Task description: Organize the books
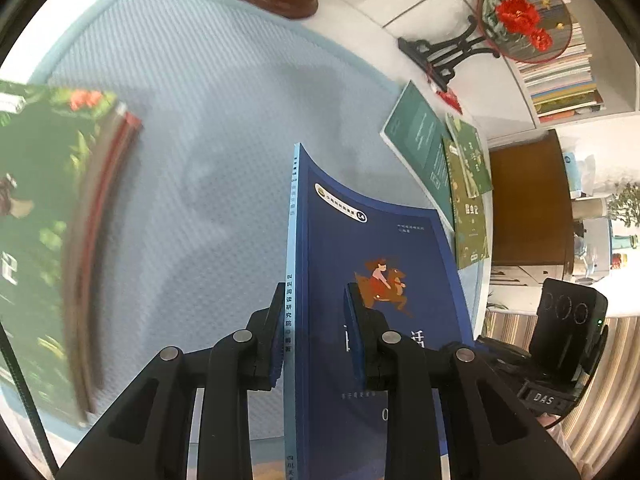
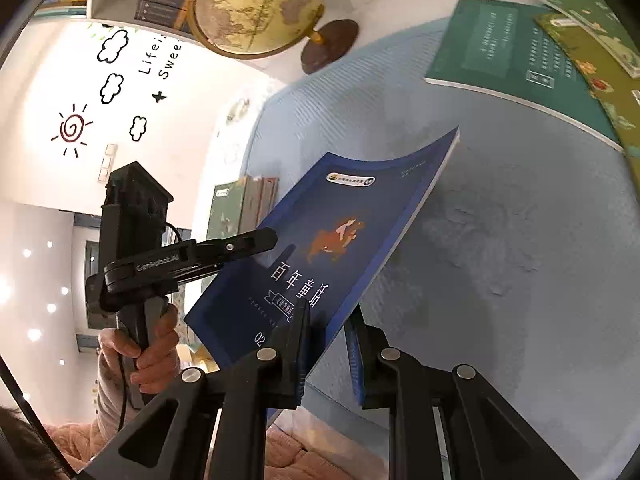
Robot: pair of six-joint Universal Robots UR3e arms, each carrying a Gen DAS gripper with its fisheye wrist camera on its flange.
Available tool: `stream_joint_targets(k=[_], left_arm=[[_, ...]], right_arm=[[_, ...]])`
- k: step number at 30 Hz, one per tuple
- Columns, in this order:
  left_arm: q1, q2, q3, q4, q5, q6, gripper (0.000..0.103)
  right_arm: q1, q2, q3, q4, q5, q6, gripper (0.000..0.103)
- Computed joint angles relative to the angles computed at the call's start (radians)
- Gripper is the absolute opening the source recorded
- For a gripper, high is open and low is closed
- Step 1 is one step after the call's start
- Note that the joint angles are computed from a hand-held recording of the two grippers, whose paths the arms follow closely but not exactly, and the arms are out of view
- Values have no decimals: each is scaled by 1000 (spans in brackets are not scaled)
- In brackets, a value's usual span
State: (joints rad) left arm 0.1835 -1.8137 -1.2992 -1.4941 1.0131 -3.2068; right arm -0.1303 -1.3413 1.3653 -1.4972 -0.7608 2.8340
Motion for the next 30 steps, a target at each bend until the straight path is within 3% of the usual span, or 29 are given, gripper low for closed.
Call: stream_joint_targets(k=[16,30], left_arm=[[152,-12,174,-190,-9,215,22],[375,80,66,-231,-25,340,22]], right_arm=[[186,27,38,-406,3,379,18],[366,297,-301,-417,-9,473,19]])
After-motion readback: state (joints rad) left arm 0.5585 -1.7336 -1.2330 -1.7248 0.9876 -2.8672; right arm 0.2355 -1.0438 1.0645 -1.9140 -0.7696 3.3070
